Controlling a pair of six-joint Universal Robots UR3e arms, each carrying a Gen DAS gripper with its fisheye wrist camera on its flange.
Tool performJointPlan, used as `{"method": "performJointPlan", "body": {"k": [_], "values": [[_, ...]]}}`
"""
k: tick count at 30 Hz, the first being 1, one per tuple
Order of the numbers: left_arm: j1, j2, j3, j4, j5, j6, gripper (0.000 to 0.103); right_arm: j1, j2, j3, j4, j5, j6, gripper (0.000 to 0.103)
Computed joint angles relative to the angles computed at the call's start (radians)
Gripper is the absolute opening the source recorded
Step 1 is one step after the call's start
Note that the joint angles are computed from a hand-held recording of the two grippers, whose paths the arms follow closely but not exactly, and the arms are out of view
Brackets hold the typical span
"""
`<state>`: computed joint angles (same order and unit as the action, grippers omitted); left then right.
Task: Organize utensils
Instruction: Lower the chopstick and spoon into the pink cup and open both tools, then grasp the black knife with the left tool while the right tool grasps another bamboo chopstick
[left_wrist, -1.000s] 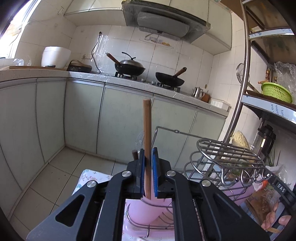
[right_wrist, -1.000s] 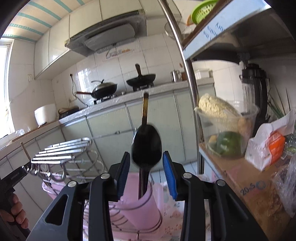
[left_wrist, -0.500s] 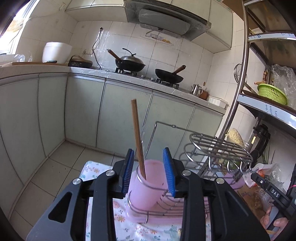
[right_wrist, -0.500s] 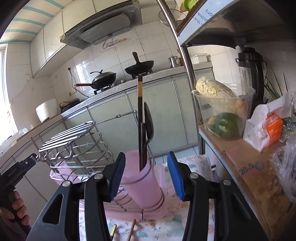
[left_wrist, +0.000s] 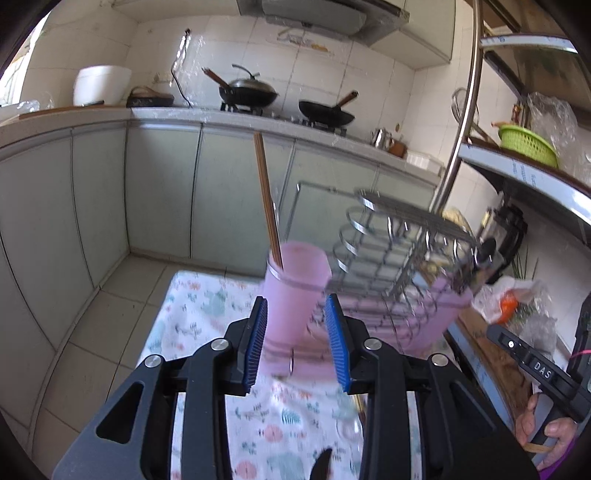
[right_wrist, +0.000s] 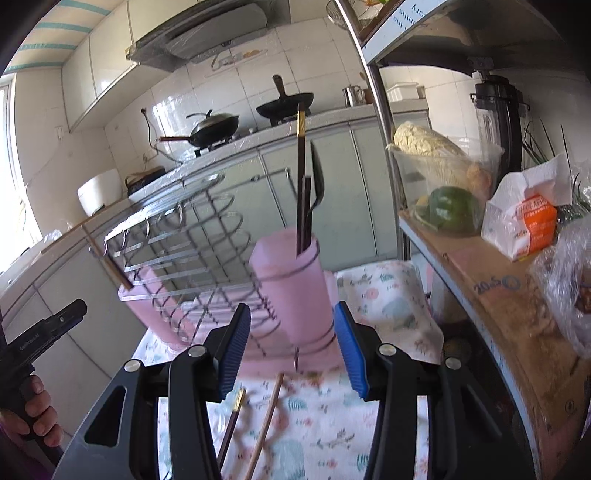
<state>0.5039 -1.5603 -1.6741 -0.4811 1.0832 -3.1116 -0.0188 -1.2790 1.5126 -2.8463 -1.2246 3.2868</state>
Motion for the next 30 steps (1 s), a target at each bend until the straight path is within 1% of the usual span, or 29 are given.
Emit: {"method": "performJointPlan", "body": {"k": [4,10,12,14,18,19,23,25,30], "values": [[0.011,0.045,-0.041,-0.103,-0.018,0.069,0.033,0.002,-0.033,0.041,0.032,0.001,-0.015,0.046],[0.011,0.091,-0.063,-0.330,-0.004,0.214,0.033,0.000,-0.064,0.074,0.111,0.020,-0.038,0.046],[0.006,0.091,-0.064,-0.395,0.000,0.243,0.033,0.003,-0.070,0.086,0.128,0.023,-0.046,0.046],[-0.003,0.077,-0.050,-0.480,0.018,0.276,0.033,0.006,-0.073,0.094,0.154,0.028,-0.055,0.046],[-0.034,0.041,-0.025,-0.582,0.057,0.311,0.030,0.015,-0.074,0.101,0.216,0.036,-0.078,0.046],[-0.051,0.027,-0.018,-0.598,0.078,0.322,0.026,0.016,-0.072,0.098,0.229,0.038,-0.083,0.046],[-0.111,-0.022,0.012,-0.638,0.134,0.337,0.022,0.016,-0.054,0.084,0.297,0.059,-0.104,0.046],[-0.148,-0.053,0.025,-0.636,0.169,0.338,0.021,0.018,-0.043,0.075,0.321,0.062,-0.109,0.043],[-0.215,-0.120,0.055,-0.611,0.252,0.315,0.021,0.014,-0.019,0.059,0.361,0.079,-0.123,0.042]]}}
